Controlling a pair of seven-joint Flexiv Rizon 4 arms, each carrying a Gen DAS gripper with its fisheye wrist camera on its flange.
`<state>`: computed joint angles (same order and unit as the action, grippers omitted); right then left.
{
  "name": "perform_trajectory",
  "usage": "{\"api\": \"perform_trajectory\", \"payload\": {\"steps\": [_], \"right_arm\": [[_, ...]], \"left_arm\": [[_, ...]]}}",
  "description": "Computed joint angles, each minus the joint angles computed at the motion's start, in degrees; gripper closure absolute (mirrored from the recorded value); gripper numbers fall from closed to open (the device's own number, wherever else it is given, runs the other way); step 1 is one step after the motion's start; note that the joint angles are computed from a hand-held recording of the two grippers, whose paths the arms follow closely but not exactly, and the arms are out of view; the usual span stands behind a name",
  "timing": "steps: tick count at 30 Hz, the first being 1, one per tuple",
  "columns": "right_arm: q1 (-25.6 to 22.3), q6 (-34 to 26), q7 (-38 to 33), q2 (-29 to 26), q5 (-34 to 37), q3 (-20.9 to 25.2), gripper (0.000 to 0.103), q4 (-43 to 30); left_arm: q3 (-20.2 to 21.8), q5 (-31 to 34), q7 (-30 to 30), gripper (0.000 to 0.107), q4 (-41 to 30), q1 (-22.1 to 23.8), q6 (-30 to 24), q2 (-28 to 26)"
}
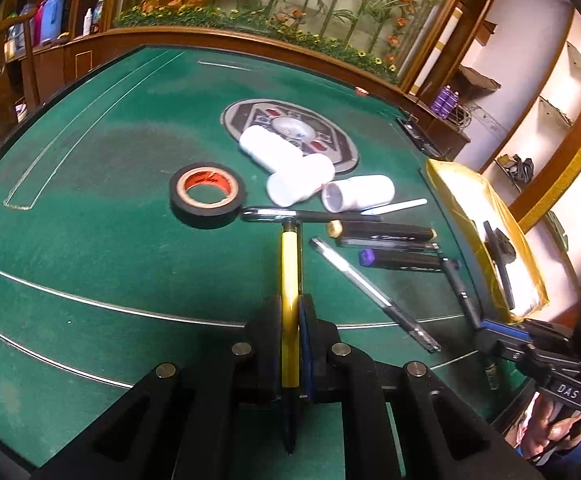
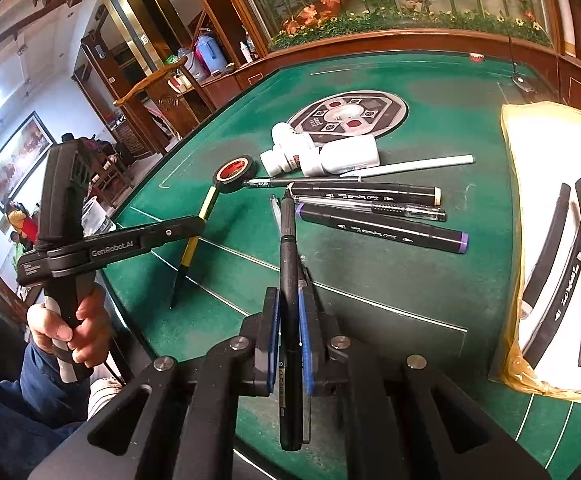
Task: Organize rigid objects
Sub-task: 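Lift and carry the yellow marker and black pen over the white tray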
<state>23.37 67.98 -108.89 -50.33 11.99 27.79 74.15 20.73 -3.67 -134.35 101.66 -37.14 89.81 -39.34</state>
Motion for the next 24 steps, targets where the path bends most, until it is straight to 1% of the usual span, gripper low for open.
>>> {"api": "perform_trajectory", "payload": {"steps": [9,11,24], "right_arm": [[-1.74,-0.18,-1.96,-0.52,2.24,1.83,0.094,-0.43],[-2.04,-0.05,-2.35,-0.48,2.83,2.04,0.094,-0.34],[-3.34,-0.05,-5.25,-0.28,5.79,3.12,0.094,-0.56]], "left_arm": [[-0.1,1.95,-0.3,0.098,-3.8,-0.49,-3.39,-0.62],[0.61,2.95,-1.22,0.099,-4.78,-1.13,-4.29,-0.87],[-1.82,7.72,-3.72,0.099,-7.59,0.49,-6.12,-0.54]]}}
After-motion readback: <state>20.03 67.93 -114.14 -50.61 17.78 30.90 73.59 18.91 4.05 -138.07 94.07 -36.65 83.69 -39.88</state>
